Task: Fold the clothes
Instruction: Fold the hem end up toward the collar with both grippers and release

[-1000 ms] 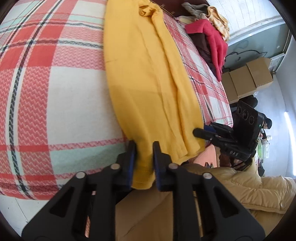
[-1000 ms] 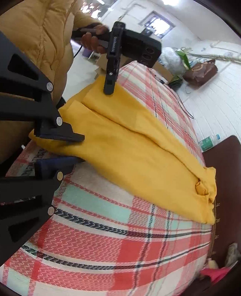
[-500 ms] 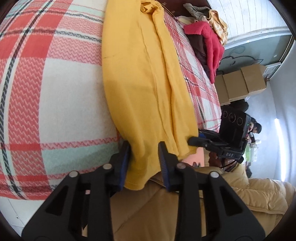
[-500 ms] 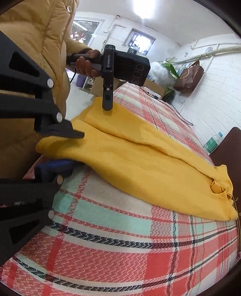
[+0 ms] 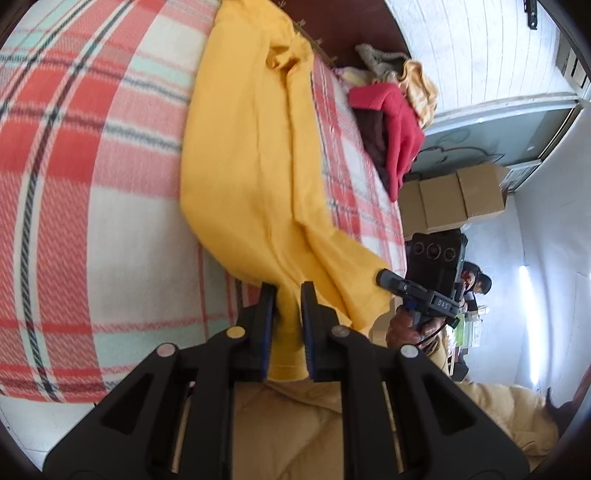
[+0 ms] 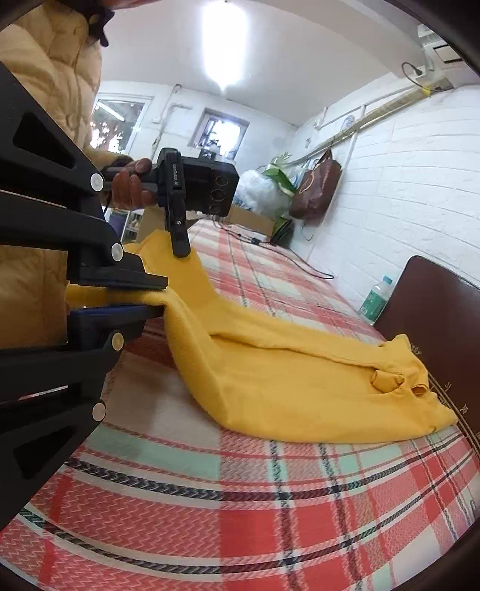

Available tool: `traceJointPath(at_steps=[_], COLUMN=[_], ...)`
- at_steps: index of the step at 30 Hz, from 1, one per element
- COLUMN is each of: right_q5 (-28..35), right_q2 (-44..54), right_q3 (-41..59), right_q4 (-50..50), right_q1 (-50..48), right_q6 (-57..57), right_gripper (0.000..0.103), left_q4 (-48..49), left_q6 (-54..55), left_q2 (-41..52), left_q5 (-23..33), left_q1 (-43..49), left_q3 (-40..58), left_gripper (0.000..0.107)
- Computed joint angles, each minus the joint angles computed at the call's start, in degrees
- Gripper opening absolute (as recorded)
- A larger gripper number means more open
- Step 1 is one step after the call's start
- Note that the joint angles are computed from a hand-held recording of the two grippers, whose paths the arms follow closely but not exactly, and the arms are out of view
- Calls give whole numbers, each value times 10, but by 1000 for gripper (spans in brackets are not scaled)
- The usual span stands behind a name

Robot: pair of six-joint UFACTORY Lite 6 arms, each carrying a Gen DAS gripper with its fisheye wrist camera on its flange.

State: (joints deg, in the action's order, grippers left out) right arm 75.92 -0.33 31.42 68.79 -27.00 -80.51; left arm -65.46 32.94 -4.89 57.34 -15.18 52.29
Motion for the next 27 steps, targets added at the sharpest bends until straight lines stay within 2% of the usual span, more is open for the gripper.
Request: traceJointPath(at_steps=[5, 11, 27], right_q5=[10, -6, -60], right_q2=[29, 85, 303], right_q3=[65, 157, 390], right_q4=[24, 70, 105], right_q1=[12, 56, 103], right_q6=[20, 64, 182], right_gripper=[7, 7, 10], left_q4=[15, 25, 113], left_q6=[-17, -45, -165], left_q2=[67, 175, 470], left_q5=[15, 31, 68], left_q1=[14, 17, 9], left_q3=[105, 247, 627], left_gripper=[16, 16, 16])
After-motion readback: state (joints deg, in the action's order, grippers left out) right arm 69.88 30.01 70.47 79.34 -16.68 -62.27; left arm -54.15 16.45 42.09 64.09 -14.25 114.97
